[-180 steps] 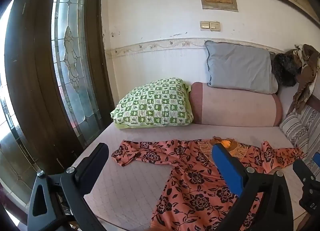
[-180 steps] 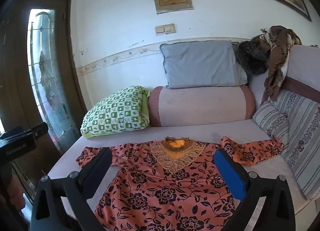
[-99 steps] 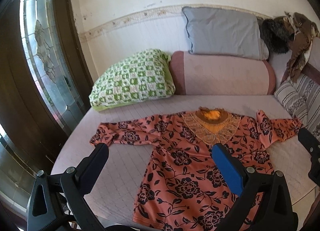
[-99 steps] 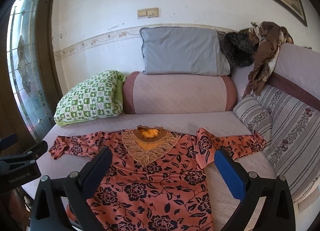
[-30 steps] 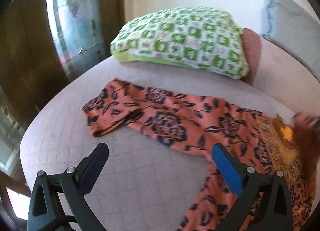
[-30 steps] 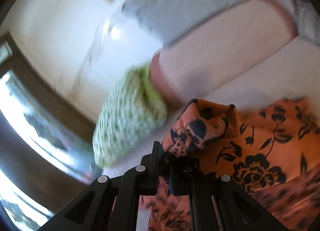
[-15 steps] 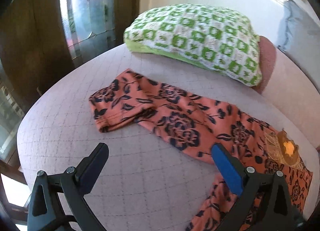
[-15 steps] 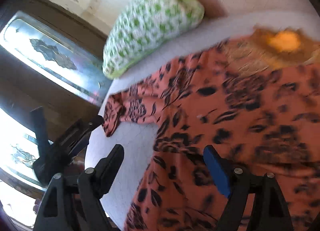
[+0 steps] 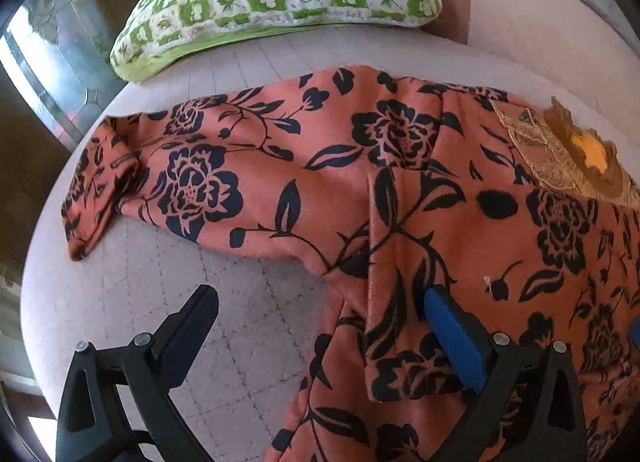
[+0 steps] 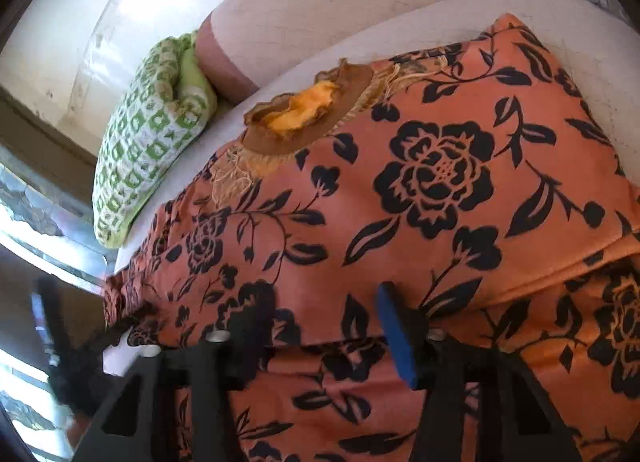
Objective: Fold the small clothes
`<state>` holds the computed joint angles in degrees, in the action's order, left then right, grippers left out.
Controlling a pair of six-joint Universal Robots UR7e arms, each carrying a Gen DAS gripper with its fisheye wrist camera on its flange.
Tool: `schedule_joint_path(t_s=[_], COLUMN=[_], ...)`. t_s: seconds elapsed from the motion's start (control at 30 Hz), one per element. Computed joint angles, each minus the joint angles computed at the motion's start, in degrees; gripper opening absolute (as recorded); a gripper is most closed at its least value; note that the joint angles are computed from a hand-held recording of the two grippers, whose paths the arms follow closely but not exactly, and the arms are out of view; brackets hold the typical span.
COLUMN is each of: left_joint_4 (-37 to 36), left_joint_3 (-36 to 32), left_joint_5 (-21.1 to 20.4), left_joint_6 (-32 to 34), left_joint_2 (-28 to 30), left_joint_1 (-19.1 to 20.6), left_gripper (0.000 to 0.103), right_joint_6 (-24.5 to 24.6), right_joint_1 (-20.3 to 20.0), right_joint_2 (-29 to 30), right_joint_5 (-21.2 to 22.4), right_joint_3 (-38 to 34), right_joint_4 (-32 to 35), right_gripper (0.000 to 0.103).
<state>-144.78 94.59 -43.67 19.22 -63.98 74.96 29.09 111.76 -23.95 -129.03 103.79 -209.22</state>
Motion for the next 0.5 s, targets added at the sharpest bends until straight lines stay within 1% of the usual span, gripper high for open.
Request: schedule_joint_path(t_s=[0.03,0.07,0.1,0.17,0.2,0.27,0.37,0.47,0.5], left_joint_4=[1.0,-0.5,-1.3,-1.2,0.4,5.2,14.9,20.1,21.1], left_joint_3=[-0.5,-0.3,-0.2,-1.1,-2.4,-5.9,-12.9,-18.3,-20.0], left_joint_5=[-2.3,-4.8,-6.9,-7.3,-7.8,-8.5,-10.3,-14.1,-16.5], left_joint_6=[-1.4,-1.4,-1.9,-4.7,-7.0,-13.0,-22.9,-29.7,-32.2], left_joint_2=[-1.3,-2.4,-4.0,-6.0,-6.7,-7.7,-7.9,-7.3,-6.9], left_joint_1=[0.1,0.3,0.6,1.3,2.1,4.0,7.7,10.9,11.9], left_gripper=[0.102,0.102,0.102,0.102,0.102,0.102,0.102,0.102,0.102], right_joint_6=[-1.5,-3.5,-4.7,-6.5,-7.2,-9.8,-13.8,-16.0,-16.4], right_joint_1=[0.0,0.1,0.5,1.0,1.3,2.3,3.5,4.2,4.3], right_joint_2=[-0.2,0.2,0.5,1.0,1.3,2.4,4.1,4.6,4.6], right_joint_5=[1.5,2.6,2.5,2.7,2.5,0.3,-1.8,-1.5,-1.7], right_joint_3=[0.3,0.2,-0.1,-1.0,-1.4,-2.9,-5.8,-6.2,-6.3], right_joint_4=[-2.1,-5.5,-7.1,-7.7,-7.7,-6.5,-4.0,-5.0,-5.0], right_gripper=[0.053,0.053,0.053,0.053,0.053,0.053,0.053,0.053,0.053])
